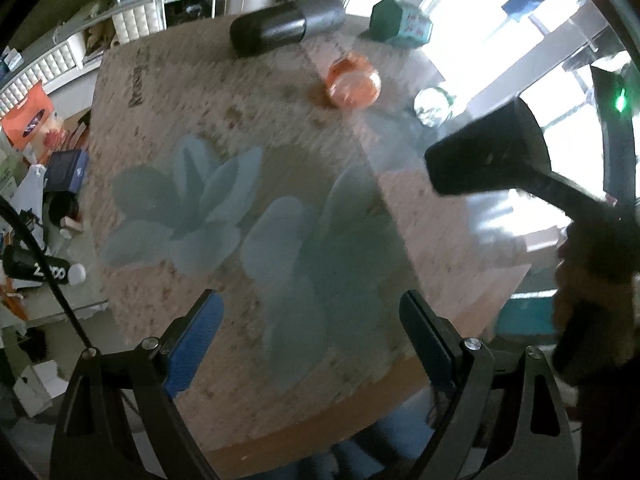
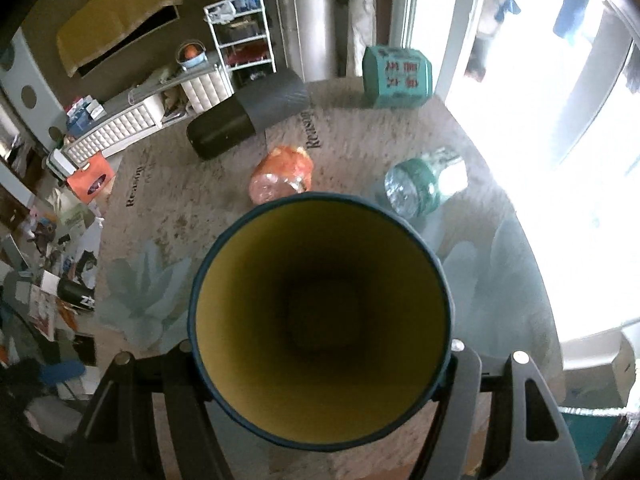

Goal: Flip cup upright
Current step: 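Rotate the blue cup upright with the right tool and lower it onto the table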

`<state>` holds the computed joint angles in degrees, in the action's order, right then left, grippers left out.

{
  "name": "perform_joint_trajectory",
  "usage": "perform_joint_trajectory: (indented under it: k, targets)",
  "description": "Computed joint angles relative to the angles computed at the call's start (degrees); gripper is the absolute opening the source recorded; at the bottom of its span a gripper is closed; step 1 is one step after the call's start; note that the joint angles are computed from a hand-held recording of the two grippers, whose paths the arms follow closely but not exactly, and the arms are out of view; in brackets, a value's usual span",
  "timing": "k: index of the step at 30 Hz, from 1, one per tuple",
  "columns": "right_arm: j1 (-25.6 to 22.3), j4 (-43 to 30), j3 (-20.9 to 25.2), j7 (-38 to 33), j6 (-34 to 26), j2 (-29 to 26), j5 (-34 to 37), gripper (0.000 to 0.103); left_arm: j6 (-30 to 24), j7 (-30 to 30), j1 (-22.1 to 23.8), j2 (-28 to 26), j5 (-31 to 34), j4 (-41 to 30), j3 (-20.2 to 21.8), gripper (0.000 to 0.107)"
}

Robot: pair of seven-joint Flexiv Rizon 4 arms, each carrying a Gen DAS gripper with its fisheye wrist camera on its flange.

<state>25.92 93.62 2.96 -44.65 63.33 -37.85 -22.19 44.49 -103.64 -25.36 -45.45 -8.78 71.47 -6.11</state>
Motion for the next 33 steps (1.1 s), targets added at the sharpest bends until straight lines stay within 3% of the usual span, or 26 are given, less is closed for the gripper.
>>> perform_joint_trajectory:
  k: [7, 17, 20, 24, 33]
  targets:
    - [2.2, 6.1, -5.8, 1.7, 10.8, 0.6, -7.7, 0.068, -1.9, -5.0, -3.7, -3.6, 2.6, -7.2, 2.0, 0.092]
    - [1.3, 8.6, -7.6, -1.9, 19.8, -1.6, -7.7, 0.068, -6.4, -12.8, -6.7, -5.3, 6.0, -11.1, 3.4, 0.092]
    - [3.4, 9.4, -10.9, -2.7, 23.5, -2.5, -7.9, 0.069, -7.0, -14.3, -7.1, -5.2, 6.8, -11.4, 3.7, 0.092]
    - [2.2, 8.4, -8.6, -6.2, 21.9, -3.4, -6.2, 0.069, -7.6, -15.5, -7.2, -5.4, 7.6, -11.8, 3.7, 0.092]
    - [2.9, 6.5, -8.4, -8.5, 20.3, -4.0, -4.5, 0.069, -9.3, -15.8, -6.8, -6.0, 7.9, -12.8, 3.4, 0.092]
